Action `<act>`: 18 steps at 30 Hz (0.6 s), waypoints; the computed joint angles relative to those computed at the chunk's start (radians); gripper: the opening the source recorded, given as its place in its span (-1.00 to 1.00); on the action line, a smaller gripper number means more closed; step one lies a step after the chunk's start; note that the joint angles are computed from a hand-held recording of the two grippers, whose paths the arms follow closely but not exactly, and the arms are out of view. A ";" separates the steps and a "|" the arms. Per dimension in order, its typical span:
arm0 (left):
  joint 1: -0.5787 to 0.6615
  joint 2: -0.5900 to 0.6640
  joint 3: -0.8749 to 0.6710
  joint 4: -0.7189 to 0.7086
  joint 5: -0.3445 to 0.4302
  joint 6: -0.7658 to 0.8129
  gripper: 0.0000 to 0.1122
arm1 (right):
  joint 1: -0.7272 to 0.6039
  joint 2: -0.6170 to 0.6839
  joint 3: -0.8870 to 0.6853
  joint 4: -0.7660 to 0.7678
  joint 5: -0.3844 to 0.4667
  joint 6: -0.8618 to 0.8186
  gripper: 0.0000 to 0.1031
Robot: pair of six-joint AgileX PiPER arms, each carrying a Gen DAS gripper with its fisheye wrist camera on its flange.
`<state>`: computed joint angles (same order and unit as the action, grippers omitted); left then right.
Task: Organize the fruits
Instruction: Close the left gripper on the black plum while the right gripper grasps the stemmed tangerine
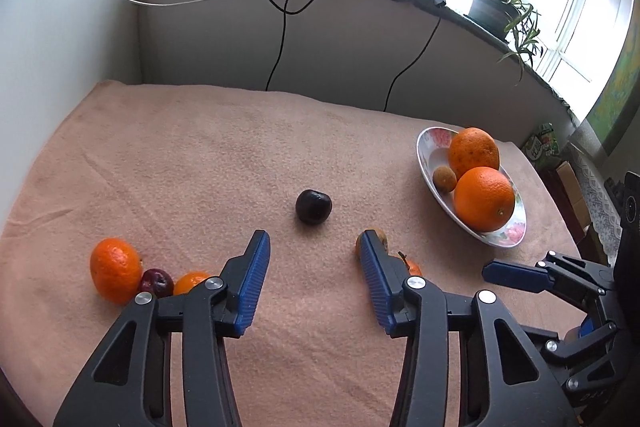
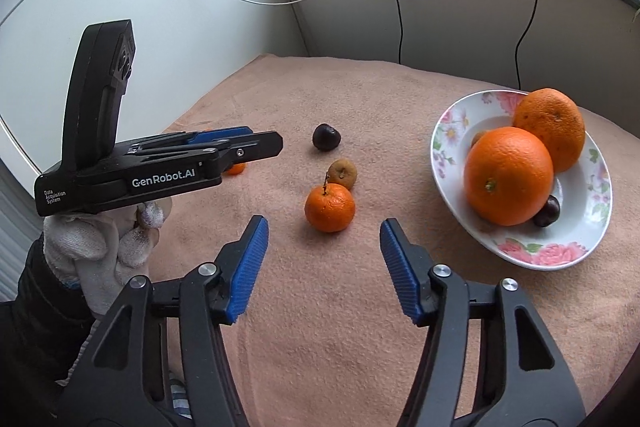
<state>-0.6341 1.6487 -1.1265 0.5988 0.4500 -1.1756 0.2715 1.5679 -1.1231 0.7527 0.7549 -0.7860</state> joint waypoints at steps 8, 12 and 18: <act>0.041 0.061 -0.049 -0.110 -0.027 0.131 -0.29 | 0.046 0.080 -0.058 -0.037 -0.014 0.050 0.00; 0.059 0.099 -0.082 -0.161 -0.036 0.183 -0.31 | 0.056 0.116 -0.078 -0.049 -0.024 0.072 -0.09; 0.080 0.145 -0.118 -0.235 -0.044 0.260 -0.36 | 0.060 0.149 -0.096 -0.053 -0.028 0.081 -0.12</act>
